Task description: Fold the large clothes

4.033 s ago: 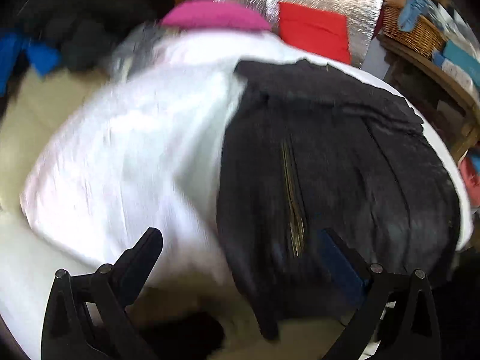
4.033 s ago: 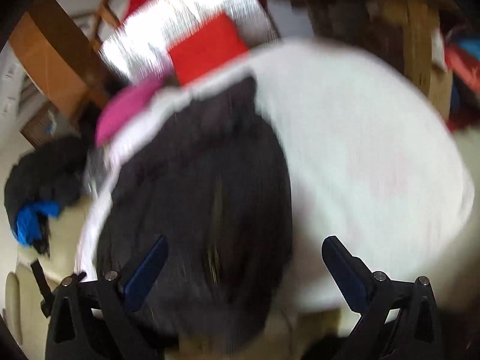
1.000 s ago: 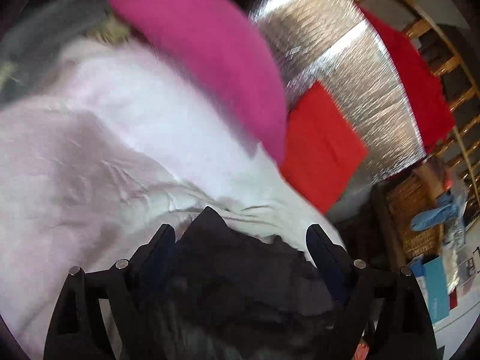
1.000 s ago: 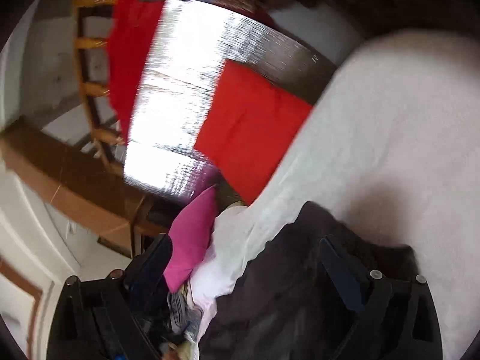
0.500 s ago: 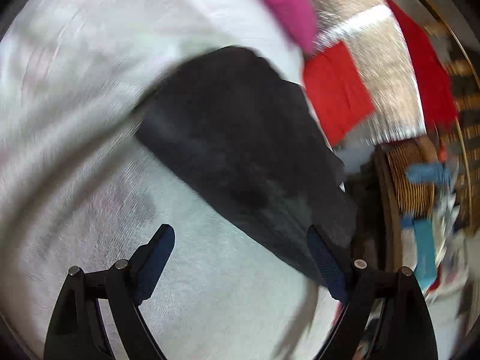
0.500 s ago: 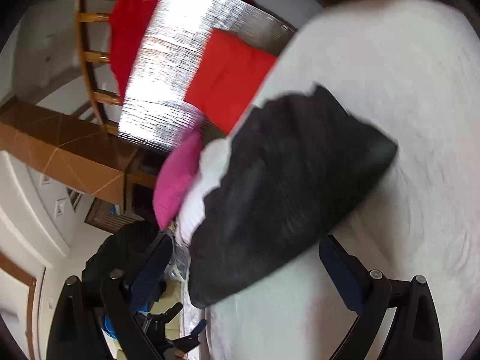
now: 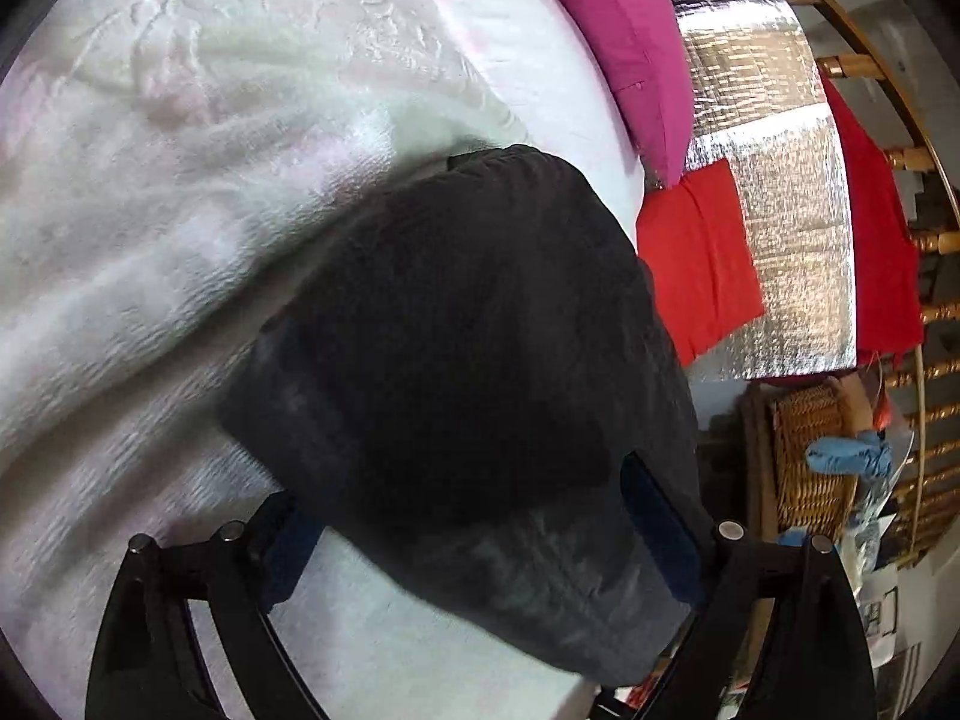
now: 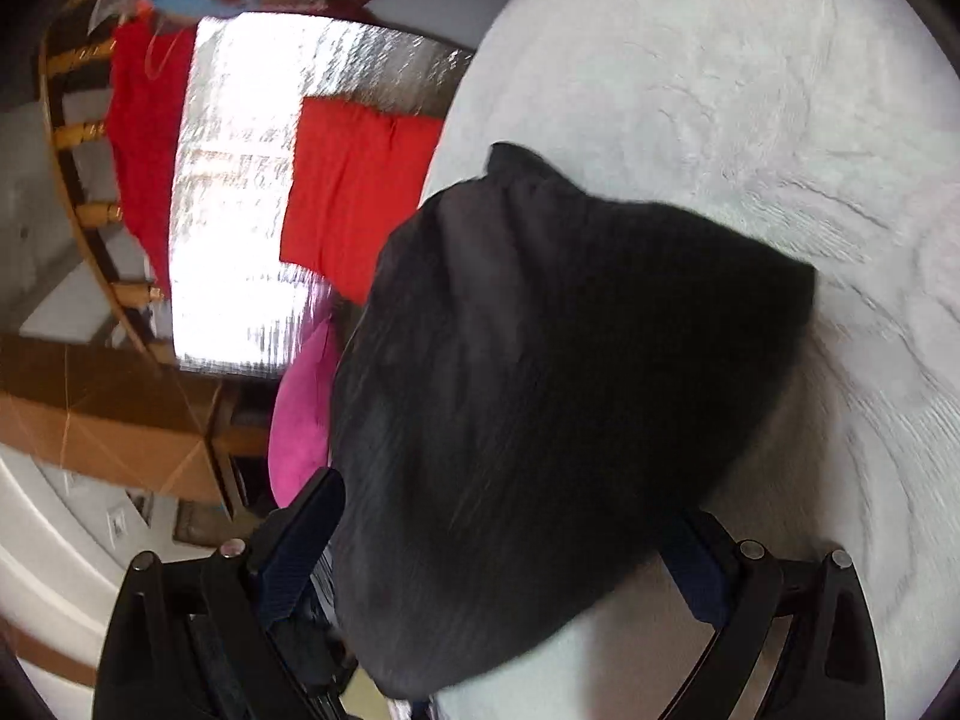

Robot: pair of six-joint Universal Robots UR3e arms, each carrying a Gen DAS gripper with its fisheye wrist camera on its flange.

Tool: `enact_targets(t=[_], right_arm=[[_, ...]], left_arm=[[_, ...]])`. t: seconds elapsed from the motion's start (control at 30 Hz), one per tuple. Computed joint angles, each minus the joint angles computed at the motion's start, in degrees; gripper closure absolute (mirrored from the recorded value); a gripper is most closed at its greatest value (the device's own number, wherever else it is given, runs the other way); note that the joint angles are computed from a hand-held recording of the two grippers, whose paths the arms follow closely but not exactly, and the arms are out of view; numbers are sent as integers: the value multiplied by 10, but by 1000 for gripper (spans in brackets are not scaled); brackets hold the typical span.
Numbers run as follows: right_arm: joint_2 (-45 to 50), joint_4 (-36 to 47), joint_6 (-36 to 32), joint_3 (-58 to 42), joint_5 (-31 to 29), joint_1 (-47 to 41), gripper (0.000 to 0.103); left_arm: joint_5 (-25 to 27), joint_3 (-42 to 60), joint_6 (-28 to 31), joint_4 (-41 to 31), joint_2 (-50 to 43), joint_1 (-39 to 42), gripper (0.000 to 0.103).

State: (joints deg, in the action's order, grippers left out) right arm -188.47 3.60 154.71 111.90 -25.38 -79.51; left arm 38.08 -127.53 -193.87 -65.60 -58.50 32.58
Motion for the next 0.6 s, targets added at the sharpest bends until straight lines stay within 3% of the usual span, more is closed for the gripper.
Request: enact_targets(t=[0.07, 0.17, 0.23, 0.27, 0.3, 0.4, 0.5, 0.6], right_arm=[[-8, 19, -15, -4, 10, -19, 3], [0, 87, -91, -39, 1, -65, 5], [-5, 83, -84, -62, -15, -80, 19], [-5, 80, -81, -66, -27, -85, 37], [-8, 73, -75, -60, -37, -87, 50], [-14, 37, -53, -27, -29, -69, 61], [17, 29, -76, -90, -30, -65, 65], [14, -60, -6, -85, -33, -21, 66]], left_arm=[[8, -19, -39, 68, -14, -16, 8], [31, -40, -89, 185, -58, -49, 8], [36, -54, -113, 248, -84, -57, 10], [43, -59, -122, 262, -86, -59, 18], [54, -60, -127, 269, -89, -61, 33], [66, -62, -109, 267, -93, -64, 52], [78, -65, -100, 275, -77, -68, 63], [70, -63, -68, 226, -32, -51, 67]])
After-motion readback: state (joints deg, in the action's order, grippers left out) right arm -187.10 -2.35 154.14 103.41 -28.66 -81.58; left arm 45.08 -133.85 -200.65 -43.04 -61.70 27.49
